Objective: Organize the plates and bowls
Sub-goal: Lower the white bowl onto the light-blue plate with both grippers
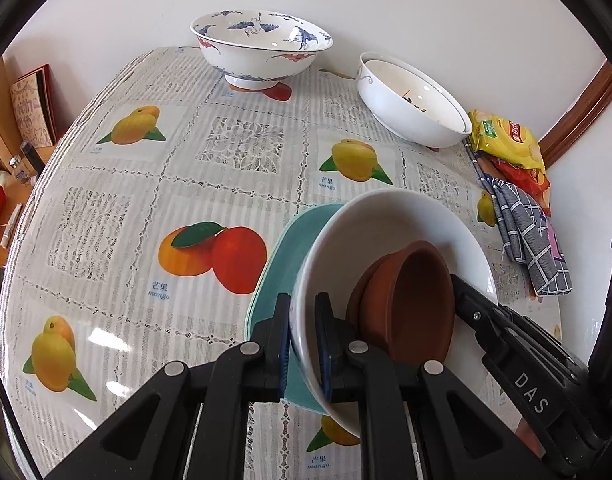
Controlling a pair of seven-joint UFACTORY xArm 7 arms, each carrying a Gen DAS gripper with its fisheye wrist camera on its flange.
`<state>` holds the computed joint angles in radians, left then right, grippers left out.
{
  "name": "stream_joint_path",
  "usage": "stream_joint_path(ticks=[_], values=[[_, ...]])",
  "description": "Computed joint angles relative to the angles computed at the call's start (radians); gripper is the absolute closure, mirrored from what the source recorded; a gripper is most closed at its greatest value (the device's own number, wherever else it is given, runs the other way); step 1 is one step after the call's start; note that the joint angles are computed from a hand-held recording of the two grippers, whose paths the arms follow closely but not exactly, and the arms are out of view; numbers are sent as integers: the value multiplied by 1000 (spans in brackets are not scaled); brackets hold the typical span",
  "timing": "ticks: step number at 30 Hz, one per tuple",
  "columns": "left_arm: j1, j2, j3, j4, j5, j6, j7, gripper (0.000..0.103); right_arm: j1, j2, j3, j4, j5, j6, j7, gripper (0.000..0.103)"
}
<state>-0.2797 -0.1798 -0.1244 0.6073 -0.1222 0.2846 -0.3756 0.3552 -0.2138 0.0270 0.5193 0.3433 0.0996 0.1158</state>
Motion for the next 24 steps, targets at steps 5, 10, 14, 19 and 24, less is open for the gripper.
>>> stream_joint_path(ticks=[5, 10, 14, 19, 24], values=[[0, 29, 4, 13, -10, -3, 6, 91, -5, 35, 6, 14, -10, -8, -4, 94], [-2, 52, 4, 17, -22, -16, 24, 91, 27, 62, -22, 25, 76, -8, -79, 94], [-5, 60, 11, 15, -46, -25, 46, 91, 28, 78, -17, 35, 120, -10, -118, 94], [-2, 62, 8, 16, -58, -24, 63, 90, 14, 80, -1, 39, 138, -8, -145, 93], [34, 59, -26, 25, 99, 0, -43, 90, 25, 74, -9, 41, 204, -10, -211, 92]])
